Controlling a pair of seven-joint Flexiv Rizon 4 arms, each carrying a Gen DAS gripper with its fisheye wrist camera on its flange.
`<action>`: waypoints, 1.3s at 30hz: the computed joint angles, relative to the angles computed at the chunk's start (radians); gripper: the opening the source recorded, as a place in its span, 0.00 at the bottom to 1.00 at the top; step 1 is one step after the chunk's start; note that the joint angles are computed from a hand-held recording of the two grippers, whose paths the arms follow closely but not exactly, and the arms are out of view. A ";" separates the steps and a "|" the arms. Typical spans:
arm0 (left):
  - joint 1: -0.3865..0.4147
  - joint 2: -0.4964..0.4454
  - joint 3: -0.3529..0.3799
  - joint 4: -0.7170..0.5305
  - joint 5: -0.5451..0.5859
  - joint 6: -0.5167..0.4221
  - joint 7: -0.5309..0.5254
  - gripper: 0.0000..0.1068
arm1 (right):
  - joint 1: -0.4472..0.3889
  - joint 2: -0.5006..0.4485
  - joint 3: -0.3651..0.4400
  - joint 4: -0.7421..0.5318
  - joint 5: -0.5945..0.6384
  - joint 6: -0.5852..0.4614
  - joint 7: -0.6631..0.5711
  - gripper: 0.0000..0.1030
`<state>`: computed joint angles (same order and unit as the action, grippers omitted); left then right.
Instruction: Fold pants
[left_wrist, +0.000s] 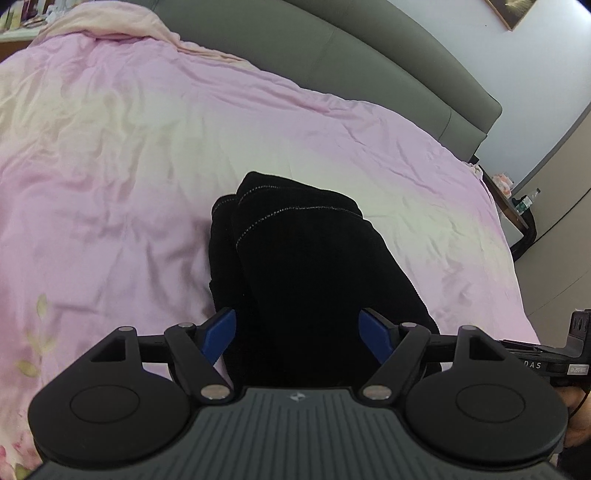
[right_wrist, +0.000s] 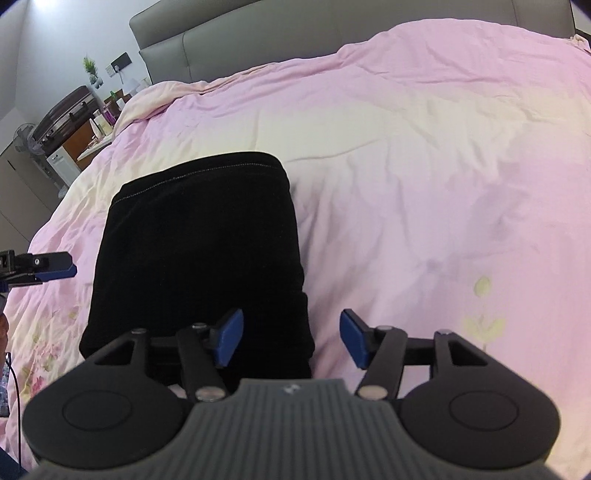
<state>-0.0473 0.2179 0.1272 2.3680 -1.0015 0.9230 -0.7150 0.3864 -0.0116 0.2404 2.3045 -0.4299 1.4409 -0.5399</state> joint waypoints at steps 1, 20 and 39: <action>-0.003 -0.004 0.000 0.002 -0.016 -0.005 -0.009 0.83 | -0.002 -0.006 -0.004 -0.008 -0.002 -0.001 -0.007 0.54; -0.016 -0.111 -0.066 0.030 -0.290 0.033 0.042 0.94 | -0.341 -0.352 0.390 -0.311 0.586 0.119 -0.553 0.89; 0.098 -0.268 -0.059 -0.027 -0.330 -0.265 0.046 0.96 | -0.681 -0.780 0.817 -0.633 0.961 -0.109 -1.093 0.96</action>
